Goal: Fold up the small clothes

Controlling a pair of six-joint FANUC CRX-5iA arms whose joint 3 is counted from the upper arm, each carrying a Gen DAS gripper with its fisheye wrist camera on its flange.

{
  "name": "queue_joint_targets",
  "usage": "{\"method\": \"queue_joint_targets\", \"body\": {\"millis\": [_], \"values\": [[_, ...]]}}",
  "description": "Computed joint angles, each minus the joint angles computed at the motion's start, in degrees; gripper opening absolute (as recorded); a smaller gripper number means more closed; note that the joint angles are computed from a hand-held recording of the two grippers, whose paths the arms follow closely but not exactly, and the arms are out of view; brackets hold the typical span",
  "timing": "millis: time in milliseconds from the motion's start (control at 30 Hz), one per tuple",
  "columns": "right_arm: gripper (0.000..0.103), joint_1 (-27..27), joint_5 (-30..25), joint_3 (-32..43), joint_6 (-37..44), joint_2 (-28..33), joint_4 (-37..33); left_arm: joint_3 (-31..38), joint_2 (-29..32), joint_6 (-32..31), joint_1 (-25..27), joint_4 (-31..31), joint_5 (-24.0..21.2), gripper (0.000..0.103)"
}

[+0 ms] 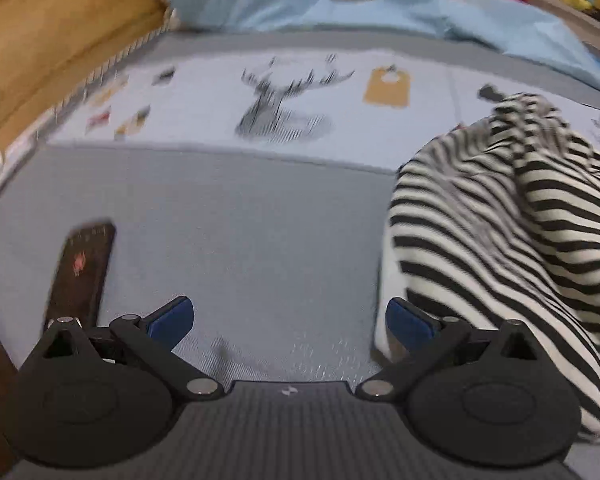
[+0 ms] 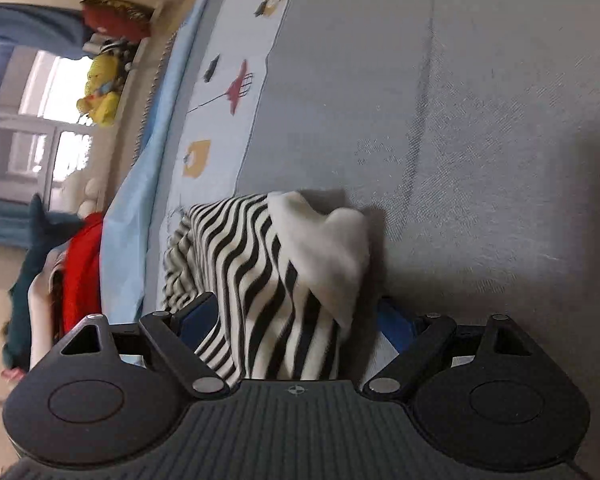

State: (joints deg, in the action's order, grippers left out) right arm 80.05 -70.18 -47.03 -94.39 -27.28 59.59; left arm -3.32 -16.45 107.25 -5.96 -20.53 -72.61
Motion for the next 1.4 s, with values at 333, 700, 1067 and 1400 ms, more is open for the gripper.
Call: {"method": "queue_joint_targets", "body": {"millis": [333, 700, 1067, 1400], "values": [[0.009, -2.4, -6.5, 3.9, 13.0, 0.4, -0.9, 1.3, 2.7, 0.4, -0.9, -0.3, -3.8, 0.103], [0.009, -4.7, -19.4, 16.8, 32.5, 11.0, -11.6, 0.3, 4.5, -1.2, -1.4, 3.3, -4.3, 0.103], [0.01, -5.9, 5.4, 44.9, 97.2, 41.4, 16.0, -3.0, -0.7, -3.6, 9.9, 11.4, -1.7, 0.103], [0.011, -0.3, 11.4, 45.4, 110.7, 47.5, 4.1, -6.6, -4.3, -9.4, 14.4, 18.6, 1.2, 0.103]]}}
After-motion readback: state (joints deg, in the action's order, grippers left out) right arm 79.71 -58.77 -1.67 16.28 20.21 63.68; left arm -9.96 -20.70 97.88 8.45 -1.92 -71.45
